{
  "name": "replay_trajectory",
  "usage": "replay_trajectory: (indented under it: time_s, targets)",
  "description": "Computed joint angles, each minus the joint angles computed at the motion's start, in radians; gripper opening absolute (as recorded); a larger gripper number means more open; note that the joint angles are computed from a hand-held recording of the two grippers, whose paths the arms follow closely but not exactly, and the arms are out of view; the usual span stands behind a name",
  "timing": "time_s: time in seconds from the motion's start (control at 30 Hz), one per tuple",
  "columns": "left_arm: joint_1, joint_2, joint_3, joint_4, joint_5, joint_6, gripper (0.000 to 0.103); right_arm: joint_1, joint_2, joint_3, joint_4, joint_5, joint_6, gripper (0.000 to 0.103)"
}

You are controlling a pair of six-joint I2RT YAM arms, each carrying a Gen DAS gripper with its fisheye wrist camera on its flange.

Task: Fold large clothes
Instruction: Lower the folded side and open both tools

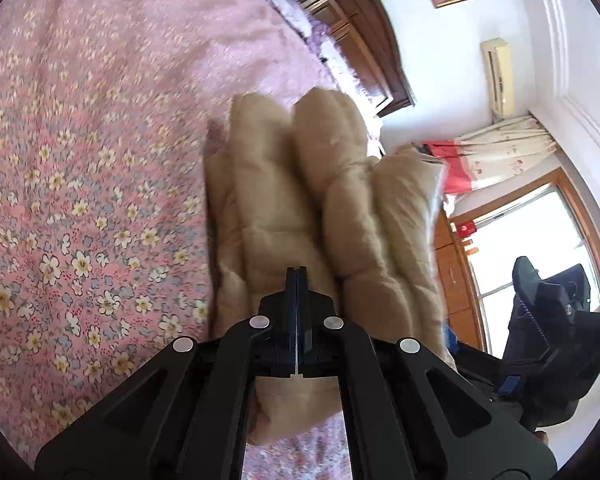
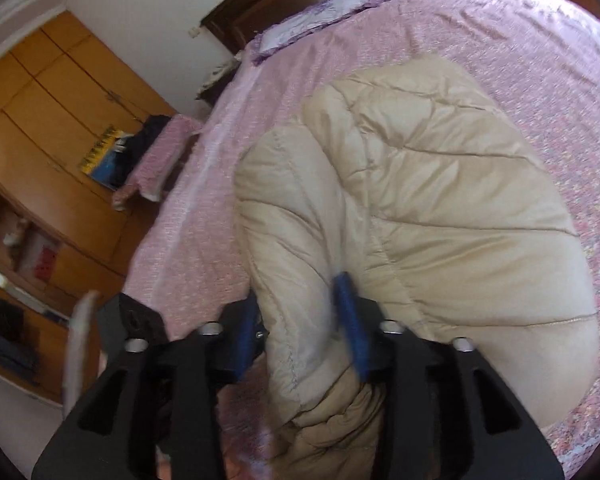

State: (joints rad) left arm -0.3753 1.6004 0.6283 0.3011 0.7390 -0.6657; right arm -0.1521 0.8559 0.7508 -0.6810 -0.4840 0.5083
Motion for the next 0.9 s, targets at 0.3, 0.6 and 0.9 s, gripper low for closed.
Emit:
replay_trajectory:
  time_s: [0.3,0.6,0.9]
  targets:
    - [0.095,-0.169,-0.178,0.066,0.046,-0.059,0.015,0.065,0.069,-0.026,0.063,0.007,0.073,0.073]
    - [0.147,-0.209,-0.217,0.028,0.021,-0.051,0.015,0.31,0.216,-0.047,0.231,0.237,0.168,0.073]
    - [-0.077,-0.585,-0.075,-0.415,-0.266,0.133,0.045,-0.111,0.022,0.064,-0.012,-0.278,-0.067,0.081]
